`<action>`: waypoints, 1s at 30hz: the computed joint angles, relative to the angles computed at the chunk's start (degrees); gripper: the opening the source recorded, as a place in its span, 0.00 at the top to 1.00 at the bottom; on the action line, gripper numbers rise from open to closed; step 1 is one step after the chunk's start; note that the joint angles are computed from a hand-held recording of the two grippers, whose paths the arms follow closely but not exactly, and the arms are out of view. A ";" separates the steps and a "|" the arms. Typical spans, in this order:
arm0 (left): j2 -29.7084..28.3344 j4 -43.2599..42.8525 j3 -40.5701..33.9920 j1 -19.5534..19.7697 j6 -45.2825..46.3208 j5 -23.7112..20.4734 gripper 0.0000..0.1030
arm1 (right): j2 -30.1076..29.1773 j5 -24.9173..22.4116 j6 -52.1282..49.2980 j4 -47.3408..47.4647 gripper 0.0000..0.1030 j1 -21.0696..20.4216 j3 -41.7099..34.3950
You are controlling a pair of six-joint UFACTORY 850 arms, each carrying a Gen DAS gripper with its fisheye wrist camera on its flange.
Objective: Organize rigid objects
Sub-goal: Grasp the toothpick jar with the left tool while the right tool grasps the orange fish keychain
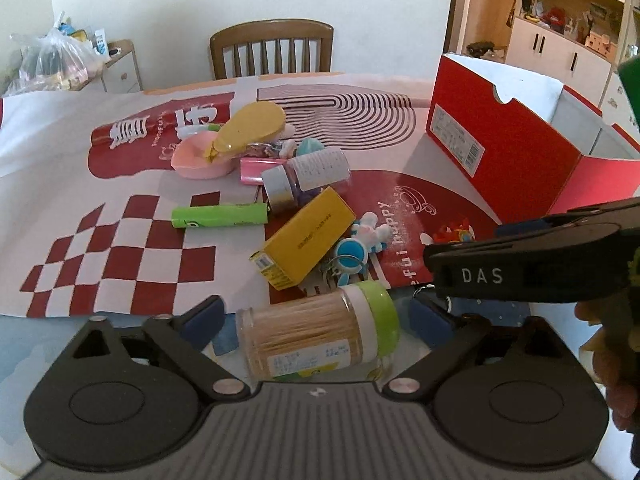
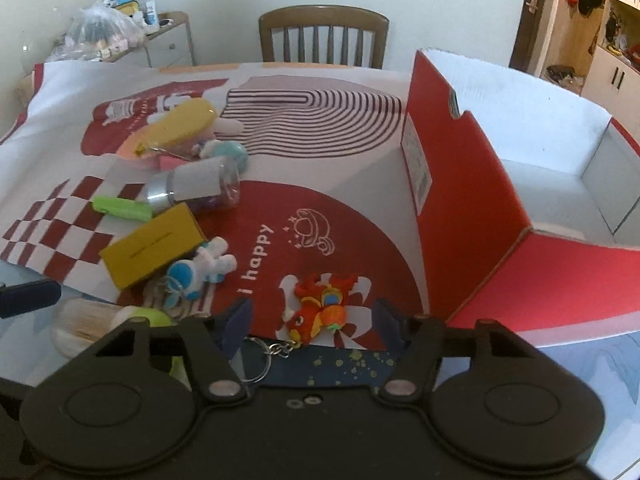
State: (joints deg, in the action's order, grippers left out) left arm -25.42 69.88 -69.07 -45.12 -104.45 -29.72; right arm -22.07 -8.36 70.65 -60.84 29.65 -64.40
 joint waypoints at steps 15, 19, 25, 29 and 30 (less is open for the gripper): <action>0.69 -3.83 0.67 1.18 1.54 2.96 0.15 | -0.66 -0.65 1.73 -1.70 0.65 0.26 -0.08; 1.06 -4.94 0.95 1.08 2.86 2.92 0.15 | 0.47 -0.90 5.77 -5.47 0.65 0.50 0.81; 2.99 -5.01 2.45 0.95 1.80 3.80 0.15 | 4.43 -0.15 16.19 -15.37 0.65 0.86 3.72; 5.03 -3.70 3.81 0.61 0.29 4.19 0.15 | 7.87 0.01 20.36 -19.44 0.65 1.16 6.08; 5.65 -3.53 4.13 0.54 0.13 4.32 0.15 | 8.76 -0.08 21.46 -20.72 0.65 1.26 6.64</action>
State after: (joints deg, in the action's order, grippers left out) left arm -19.77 66.35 -64.94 -44.59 -104.32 -25.40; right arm -13.32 -8.44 92.11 -81.57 30.91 -57.75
